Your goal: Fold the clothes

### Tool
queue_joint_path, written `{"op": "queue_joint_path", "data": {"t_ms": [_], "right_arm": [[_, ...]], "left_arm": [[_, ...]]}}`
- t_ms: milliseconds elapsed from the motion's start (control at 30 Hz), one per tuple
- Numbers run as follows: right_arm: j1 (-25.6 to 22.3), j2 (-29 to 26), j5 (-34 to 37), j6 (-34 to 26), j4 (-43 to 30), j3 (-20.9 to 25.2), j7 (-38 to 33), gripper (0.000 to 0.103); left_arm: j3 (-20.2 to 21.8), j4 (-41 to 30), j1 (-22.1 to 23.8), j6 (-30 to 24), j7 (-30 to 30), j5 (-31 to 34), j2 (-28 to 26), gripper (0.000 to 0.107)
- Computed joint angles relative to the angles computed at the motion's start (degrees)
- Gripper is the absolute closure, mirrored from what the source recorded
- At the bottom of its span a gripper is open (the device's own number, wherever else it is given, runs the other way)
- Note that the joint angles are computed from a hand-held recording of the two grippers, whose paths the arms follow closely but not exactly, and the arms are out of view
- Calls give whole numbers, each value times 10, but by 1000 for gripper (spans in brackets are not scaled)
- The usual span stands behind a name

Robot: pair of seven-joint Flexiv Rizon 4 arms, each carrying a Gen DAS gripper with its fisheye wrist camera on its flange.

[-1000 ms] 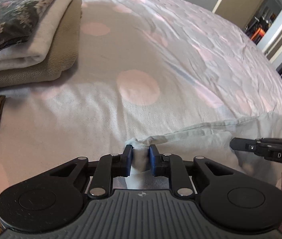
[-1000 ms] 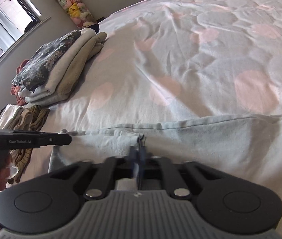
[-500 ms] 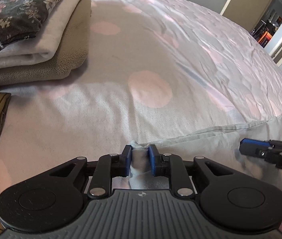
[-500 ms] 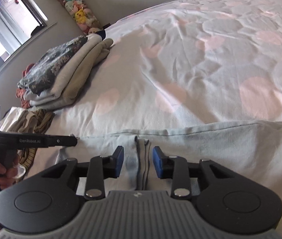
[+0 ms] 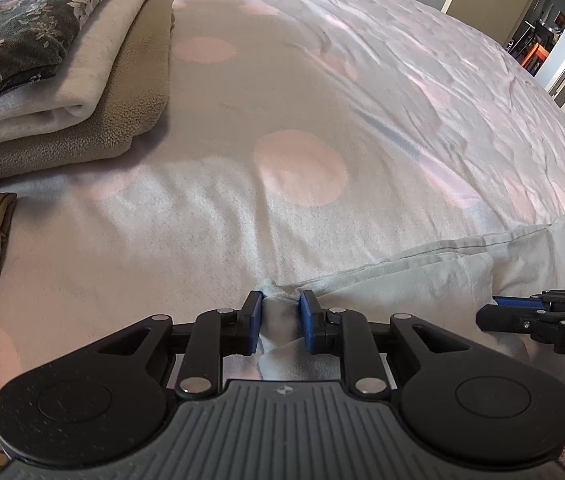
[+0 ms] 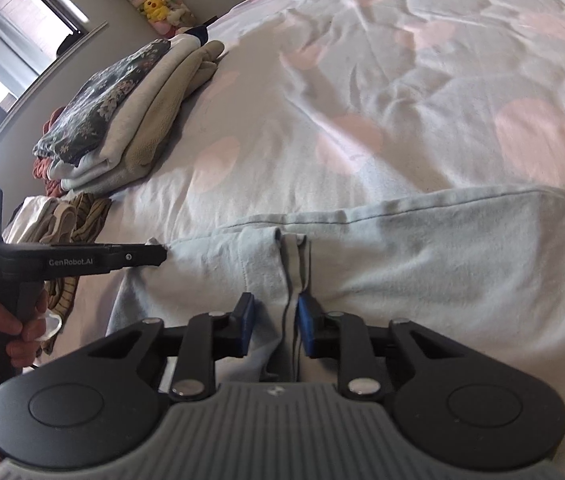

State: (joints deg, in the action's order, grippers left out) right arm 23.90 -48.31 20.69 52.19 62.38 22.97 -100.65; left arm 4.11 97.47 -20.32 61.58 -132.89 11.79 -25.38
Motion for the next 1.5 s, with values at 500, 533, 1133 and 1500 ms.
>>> {"op": "queue_joint_path", "data": {"t_ms": [500,533,1133,1500], "right_arm": [[-1,92,-17,134,115,5,-56,94],[-2,103,-23,142,126,1,-48,94],[-51,240,-163,121,173,-100,61,94],[-82,233,-281,102,184,-168,147,95]], "left_arm": [[33,2,-35,37,-70,89,33,68],[40,1,-42,42,-90,105,37,64],[1,-39,-39,-3,-36,152,27,63],[-13,-73,-49,-39,57,115,-1,64]]}}
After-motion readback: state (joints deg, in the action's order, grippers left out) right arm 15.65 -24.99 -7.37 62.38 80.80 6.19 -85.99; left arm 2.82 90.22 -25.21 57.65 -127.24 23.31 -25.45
